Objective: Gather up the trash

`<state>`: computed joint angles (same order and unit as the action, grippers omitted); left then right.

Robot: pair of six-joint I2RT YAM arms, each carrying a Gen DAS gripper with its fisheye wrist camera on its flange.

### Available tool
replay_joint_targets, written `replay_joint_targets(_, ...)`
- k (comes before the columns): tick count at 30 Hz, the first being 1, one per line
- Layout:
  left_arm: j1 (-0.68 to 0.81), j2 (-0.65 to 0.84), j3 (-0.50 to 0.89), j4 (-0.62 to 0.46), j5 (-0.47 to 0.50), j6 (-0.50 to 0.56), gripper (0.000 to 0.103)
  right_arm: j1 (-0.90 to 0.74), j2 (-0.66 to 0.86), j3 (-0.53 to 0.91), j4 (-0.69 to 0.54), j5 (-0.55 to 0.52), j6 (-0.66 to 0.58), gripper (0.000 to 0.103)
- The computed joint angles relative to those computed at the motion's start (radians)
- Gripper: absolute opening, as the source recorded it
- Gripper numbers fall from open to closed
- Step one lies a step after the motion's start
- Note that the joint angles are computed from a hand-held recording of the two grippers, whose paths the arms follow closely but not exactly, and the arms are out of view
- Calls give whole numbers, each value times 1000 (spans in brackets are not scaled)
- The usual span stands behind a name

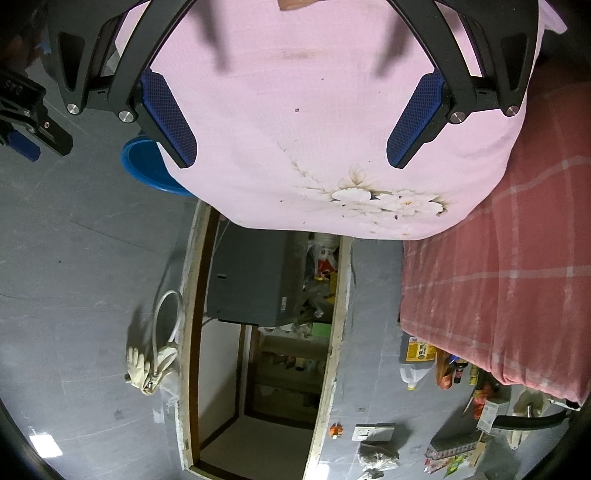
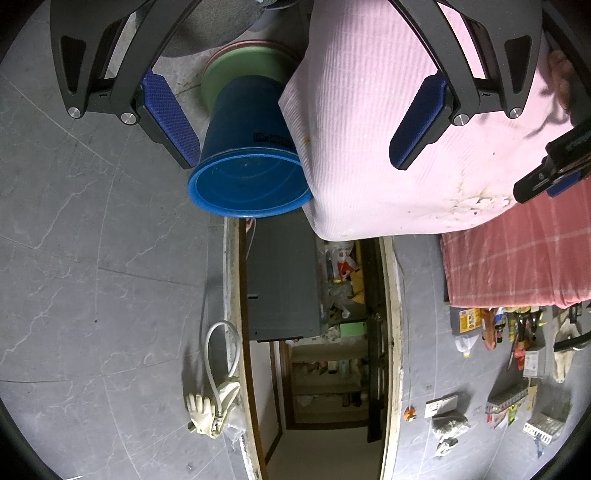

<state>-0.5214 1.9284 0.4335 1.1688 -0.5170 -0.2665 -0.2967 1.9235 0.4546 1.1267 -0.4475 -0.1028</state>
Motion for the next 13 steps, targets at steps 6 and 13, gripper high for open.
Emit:
replay_joint_targets(6, -17, 3, 5, -10, -21, -10, 101, 5, -2, -3, 2, 6, 2, 103)
replay_joint_targets(13, -27, -1, 16, -40, -30, -19, 101, 16, 5, -15, 17, 15, 4, 103)
